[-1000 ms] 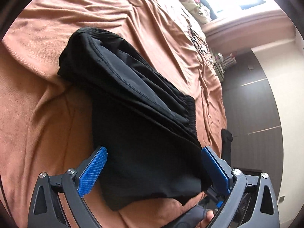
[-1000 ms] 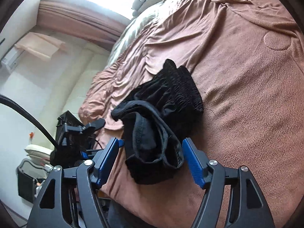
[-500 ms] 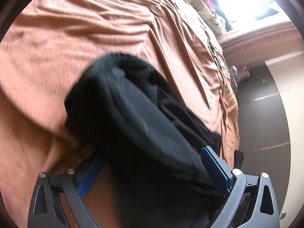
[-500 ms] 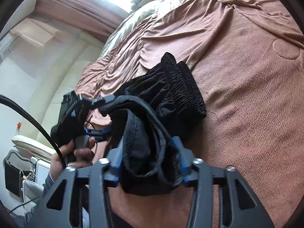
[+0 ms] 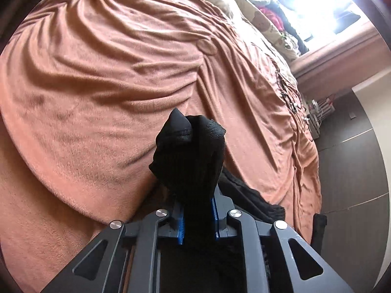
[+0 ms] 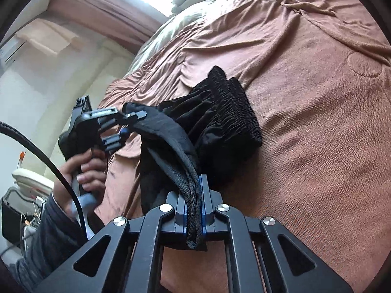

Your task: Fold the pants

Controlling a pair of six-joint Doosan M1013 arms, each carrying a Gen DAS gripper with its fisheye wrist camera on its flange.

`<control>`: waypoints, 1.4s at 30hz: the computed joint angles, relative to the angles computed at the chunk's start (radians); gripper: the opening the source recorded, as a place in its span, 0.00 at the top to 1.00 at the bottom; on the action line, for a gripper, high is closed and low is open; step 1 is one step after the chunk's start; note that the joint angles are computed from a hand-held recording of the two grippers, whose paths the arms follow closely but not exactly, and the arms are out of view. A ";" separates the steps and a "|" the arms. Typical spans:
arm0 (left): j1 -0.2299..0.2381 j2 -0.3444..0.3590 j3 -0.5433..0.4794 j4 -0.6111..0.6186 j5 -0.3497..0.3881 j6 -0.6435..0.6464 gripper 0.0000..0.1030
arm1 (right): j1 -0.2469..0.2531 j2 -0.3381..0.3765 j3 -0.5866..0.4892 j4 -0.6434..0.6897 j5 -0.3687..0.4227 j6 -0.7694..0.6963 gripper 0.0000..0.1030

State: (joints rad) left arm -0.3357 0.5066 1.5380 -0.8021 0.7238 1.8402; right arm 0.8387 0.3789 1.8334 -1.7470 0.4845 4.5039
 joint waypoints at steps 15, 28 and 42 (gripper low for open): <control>-0.064 -0.006 -0.076 -0.001 0.051 0.077 0.89 | 0.058 -0.008 0.018 0.049 0.059 0.019 0.97; -0.124 0.039 -0.137 0.052 0.098 0.045 0.89 | 0.080 -0.028 0.056 0.086 0.083 0.028 0.97; -0.113 0.012 -0.078 0.040 0.088 0.078 0.36 | 0.075 -0.039 0.077 0.078 0.059 0.066 0.97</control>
